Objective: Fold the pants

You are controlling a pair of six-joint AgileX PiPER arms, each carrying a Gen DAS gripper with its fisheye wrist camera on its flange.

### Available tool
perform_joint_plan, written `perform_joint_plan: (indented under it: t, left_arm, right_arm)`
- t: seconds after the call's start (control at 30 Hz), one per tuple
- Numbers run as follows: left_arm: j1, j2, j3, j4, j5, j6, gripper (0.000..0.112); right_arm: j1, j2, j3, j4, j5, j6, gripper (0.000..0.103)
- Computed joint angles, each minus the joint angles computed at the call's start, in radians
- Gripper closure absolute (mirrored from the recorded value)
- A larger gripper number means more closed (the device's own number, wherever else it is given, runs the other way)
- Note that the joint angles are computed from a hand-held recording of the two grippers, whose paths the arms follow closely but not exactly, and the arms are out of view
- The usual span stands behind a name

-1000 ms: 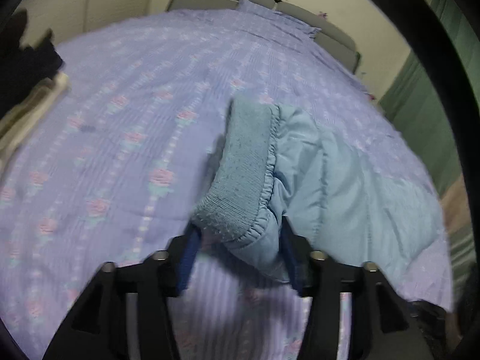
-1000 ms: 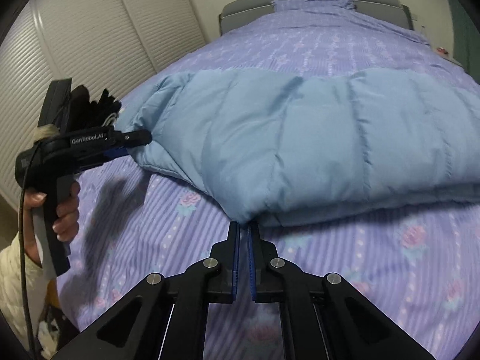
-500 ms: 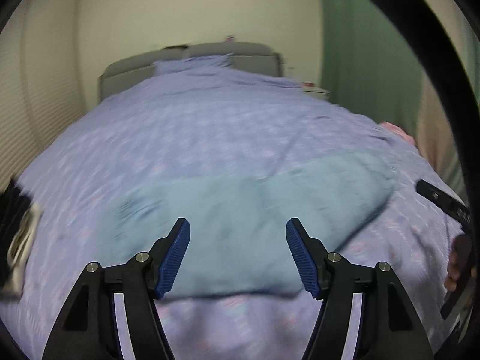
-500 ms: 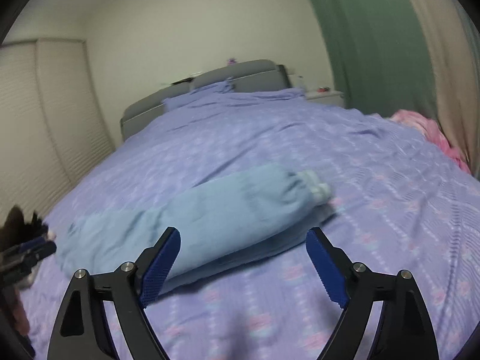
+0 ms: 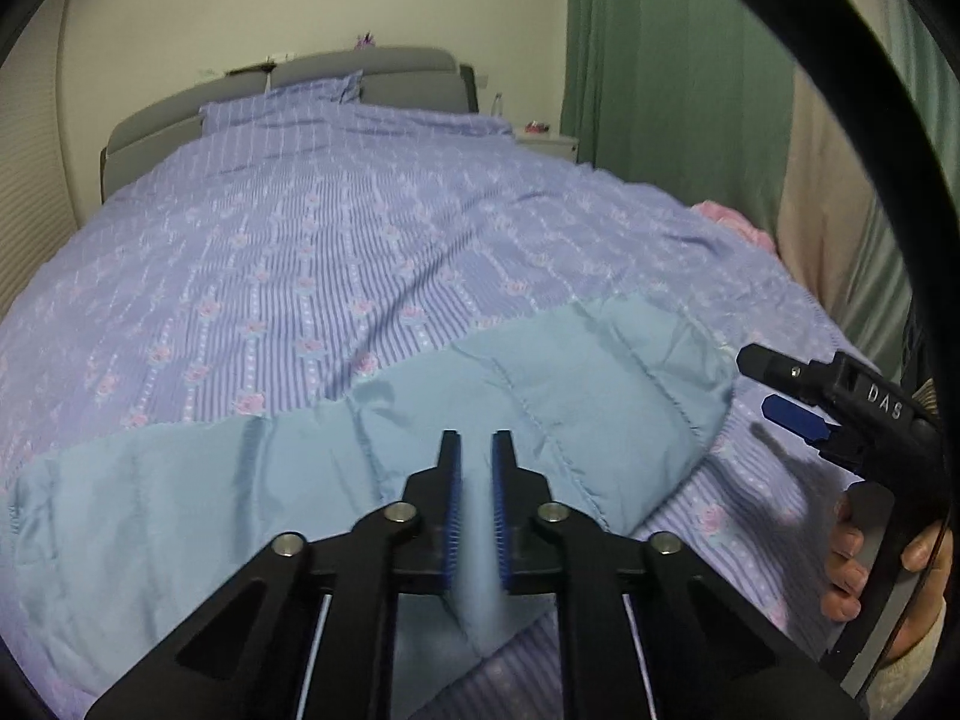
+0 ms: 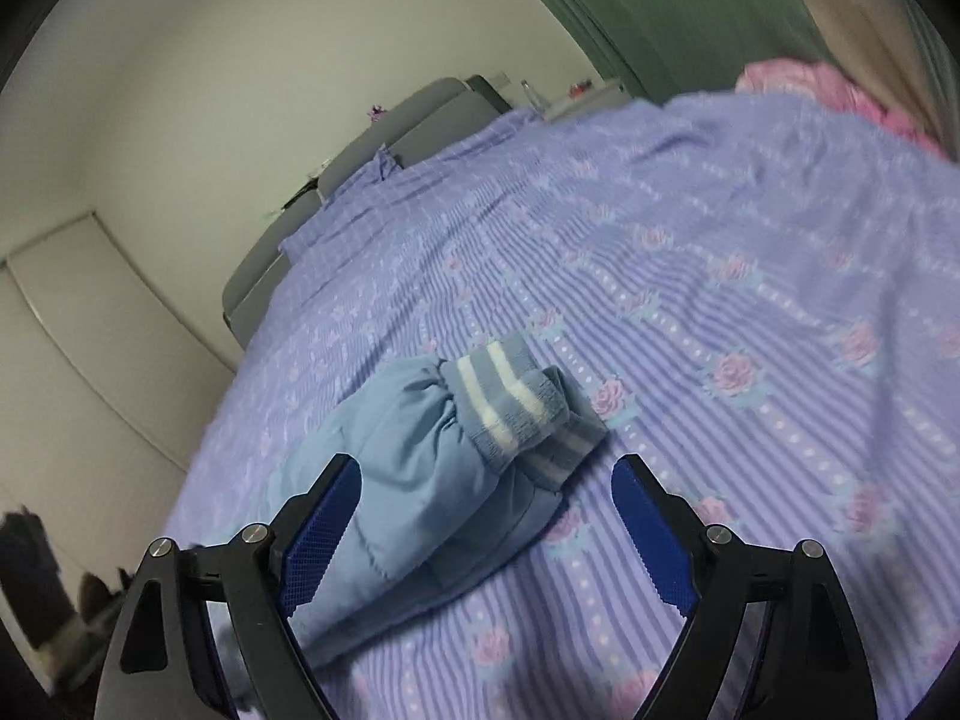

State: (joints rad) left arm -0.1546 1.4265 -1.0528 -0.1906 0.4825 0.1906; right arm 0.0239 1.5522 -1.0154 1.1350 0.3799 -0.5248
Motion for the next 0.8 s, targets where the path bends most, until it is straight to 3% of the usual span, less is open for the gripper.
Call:
perform_joint_plan:
  t: [0.1,0.2,0.33,0.7,0.77,0.8]
  left_arm:
    - [-0.030,0.049,-0.006,0.122,0.001,-0.123,0.104]
    - [-0.017,0.069,0.023,0.134,-0.011,-0.123,0.105]
    - [-0.014,0.103,0.038,0.172,-0.024,-0.159,0.105]
    - [0.055,0.108,0.093,0.108,-0.045,-0.084,0.107]
    - [0.069,0.110,0.091,0.062,-0.037,-0.050,0.107]
    - [0.077,0.108,0.097,0.049,-0.039,-0.034,0.107]
  right_arm:
    - [-0.012,0.060,-0.032,0.021,0.036,0.009,0.016]
    - [-0.021,0.135,-0.072,0.045,0.081,0.015,0.016]
    - [-0.012,0.162,-0.074,0.114,0.073,-0.060,0.016]
    - [0.019,0.250,-0.175,0.079,0.099,-0.028,0.016]
    - [0.022,0.253,-0.178,0.080,0.102,-0.037,0.022]
    - [0.021,0.258,-0.182,0.091,0.115,-0.049,0.036]
